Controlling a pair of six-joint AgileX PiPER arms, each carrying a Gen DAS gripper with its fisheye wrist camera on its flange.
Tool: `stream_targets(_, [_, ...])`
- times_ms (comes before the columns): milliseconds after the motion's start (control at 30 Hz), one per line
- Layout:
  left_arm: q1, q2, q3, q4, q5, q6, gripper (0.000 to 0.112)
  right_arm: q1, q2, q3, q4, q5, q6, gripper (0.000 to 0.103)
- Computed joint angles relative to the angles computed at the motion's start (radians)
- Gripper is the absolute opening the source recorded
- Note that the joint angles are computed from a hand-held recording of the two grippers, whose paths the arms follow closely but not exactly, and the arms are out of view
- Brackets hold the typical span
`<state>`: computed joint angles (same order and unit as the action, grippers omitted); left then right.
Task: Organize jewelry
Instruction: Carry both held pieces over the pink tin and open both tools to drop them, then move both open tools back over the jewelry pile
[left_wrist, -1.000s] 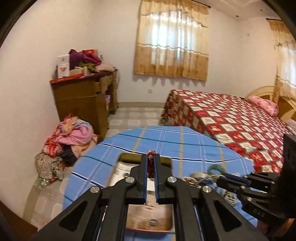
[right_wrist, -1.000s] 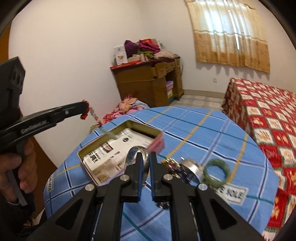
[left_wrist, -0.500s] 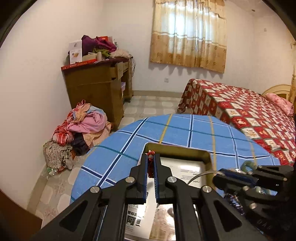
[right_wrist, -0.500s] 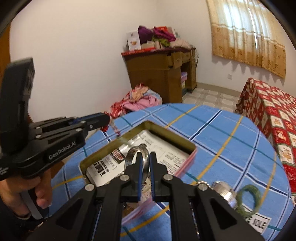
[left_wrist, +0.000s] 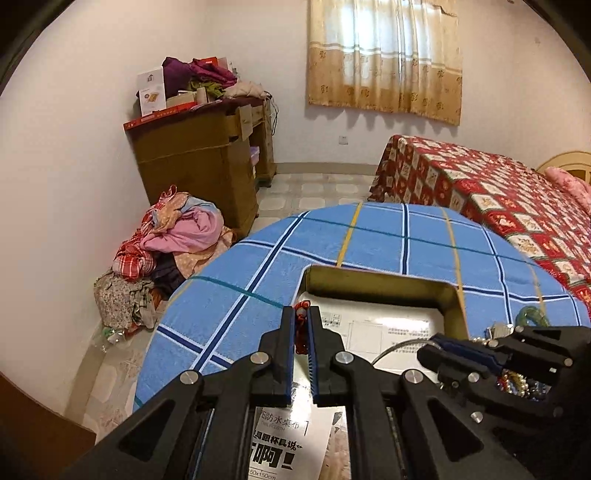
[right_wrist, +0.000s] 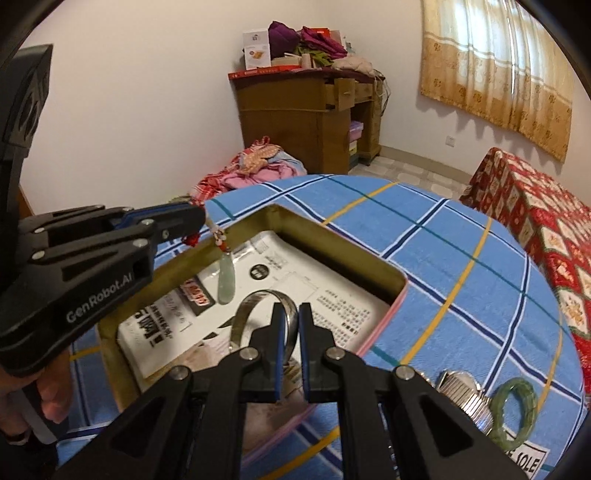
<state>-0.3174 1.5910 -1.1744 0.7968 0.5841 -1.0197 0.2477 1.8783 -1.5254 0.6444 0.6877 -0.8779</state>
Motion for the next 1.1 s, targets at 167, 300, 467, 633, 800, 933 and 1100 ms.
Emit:
stream_targets(167, [-0.001,-0.009,0.015,-0.006,0.007,0.002,0.007,-0.003,-0.001,0.014,0.004,-0.018,0.013,0.023])
stream_targets(300, [-0.003,-0.014,0.012,-0.017,0.022,0.002,0.023,-0.011,-0.017,0.038,0.051,-0.039,-0.017,0.041])
stream_targets(467, [-0.039,-0.04,0.048,0.12,0.048,-0.141,0.069,-0.019,-0.043,0.07,0.091,-0.049,-0.051,0.047])
stream_targets(633, [-0.036,-0.035,0.038,0.108,0.063,-0.135,0.069,-0.023,-0.061,0.091,0.104,-0.067,-0.057,0.049])
stream_targets(800, [-0.037,-0.035,0.04,0.103,0.077,-0.146,0.069,-0.03,-0.079,0.118,0.123,-0.089,-0.078,0.055])
stream_targets(933, [-0.045,-0.036,0.042,0.101,0.088,-0.152,0.069,-0.039,-0.09,0.133,0.132,-0.081,-0.09,0.055])
stream_targets(1100, [-0.062,-0.037,0.043,0.102,0.1,-0.162,0.069,-0.055,-0.118,0.17,0.157,-0.087,-0.122,0.059])
